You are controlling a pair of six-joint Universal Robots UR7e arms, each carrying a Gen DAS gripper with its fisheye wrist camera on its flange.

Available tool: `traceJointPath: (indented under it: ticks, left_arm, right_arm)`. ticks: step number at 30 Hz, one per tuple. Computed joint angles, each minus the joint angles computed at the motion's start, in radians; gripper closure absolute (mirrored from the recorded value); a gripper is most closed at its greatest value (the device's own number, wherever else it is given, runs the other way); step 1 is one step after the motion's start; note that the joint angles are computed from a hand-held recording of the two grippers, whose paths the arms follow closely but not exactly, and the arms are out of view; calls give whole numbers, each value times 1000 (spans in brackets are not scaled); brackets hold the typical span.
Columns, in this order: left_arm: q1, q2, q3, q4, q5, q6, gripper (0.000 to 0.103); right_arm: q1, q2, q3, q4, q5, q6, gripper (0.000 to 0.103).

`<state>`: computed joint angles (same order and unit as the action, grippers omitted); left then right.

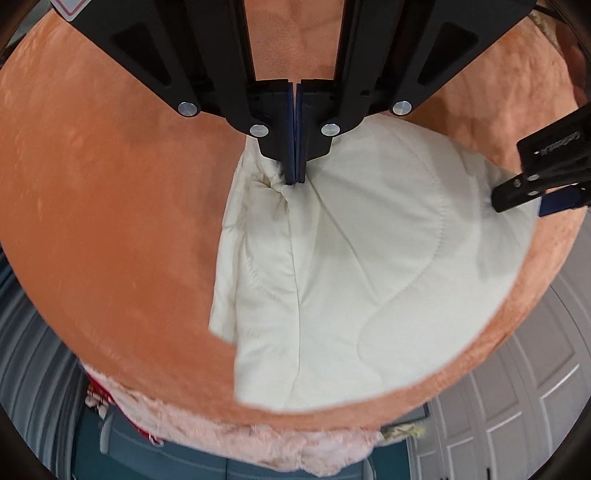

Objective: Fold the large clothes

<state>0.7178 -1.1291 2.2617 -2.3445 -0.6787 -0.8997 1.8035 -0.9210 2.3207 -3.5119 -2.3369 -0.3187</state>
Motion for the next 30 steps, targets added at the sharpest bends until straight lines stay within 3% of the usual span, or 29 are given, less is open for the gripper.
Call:
traceJointPath:
  ticks: [4,17,24,27,30]
  left_arm:
    - [3,41,-12,30,11,-24,29]
    - [51,82,0,-105,-11,14,19]
    - [42,92,-5,-88,15,-5,19]
    - [10,54,11,-48,17,-36,19]
    - [-41,-5,40,17,6,-86,21]
  right_arm:
    - [-14,35,4,-30,-16,-24,103]
    - [-27,112,-7,-147,-10,-51,103]
    - [-35,84,-7,-95,17,-27,103]
    - [-2,41,17,-85,9,-3,103]
    - [27,-47,80,-54,52,77,87]
